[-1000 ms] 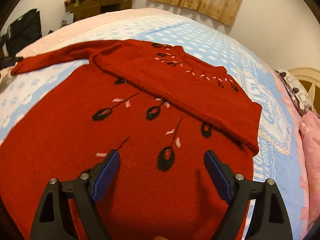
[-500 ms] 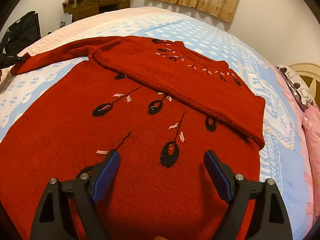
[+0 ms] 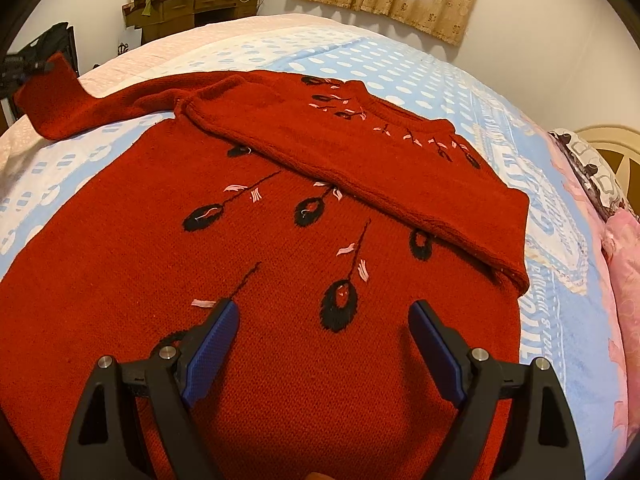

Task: Fold small clothes
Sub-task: 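Lift the held sleeve with the left gripper and fold it across the chest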

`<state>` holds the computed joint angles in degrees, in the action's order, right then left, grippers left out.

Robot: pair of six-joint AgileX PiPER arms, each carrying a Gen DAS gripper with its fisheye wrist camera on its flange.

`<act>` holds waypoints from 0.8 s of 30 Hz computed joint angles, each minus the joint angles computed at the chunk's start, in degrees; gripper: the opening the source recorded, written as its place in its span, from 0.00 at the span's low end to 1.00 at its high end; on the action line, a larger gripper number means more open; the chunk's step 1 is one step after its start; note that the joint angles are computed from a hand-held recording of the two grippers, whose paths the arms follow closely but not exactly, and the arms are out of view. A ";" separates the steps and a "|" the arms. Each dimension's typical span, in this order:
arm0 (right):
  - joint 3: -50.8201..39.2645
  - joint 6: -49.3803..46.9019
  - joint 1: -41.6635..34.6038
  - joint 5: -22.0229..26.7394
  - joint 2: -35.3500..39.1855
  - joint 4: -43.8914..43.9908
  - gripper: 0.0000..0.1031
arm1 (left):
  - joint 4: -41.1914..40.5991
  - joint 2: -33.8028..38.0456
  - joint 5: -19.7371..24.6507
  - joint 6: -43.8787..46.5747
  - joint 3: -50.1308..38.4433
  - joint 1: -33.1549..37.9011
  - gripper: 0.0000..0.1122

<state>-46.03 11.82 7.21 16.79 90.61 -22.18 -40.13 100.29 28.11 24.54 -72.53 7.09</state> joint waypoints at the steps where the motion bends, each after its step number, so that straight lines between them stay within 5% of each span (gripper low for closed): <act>1: 0.10 0.47 0.08 -0.05 -0.05 -0.44 0.85 | 0.60 -0.18 0.12 -0.74 -0.73 -0.70 0.14; 24: 1.15 -9.64 -2.59 -2.51 0.26 10.84 0.86 | 14.56 0.78 -0.98 -18.00 -22.23 -17.13 0.14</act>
<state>-44.88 2.18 4.62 14.29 90.87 -11.34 -25.57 101.06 27.13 6.54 -94.77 -10.04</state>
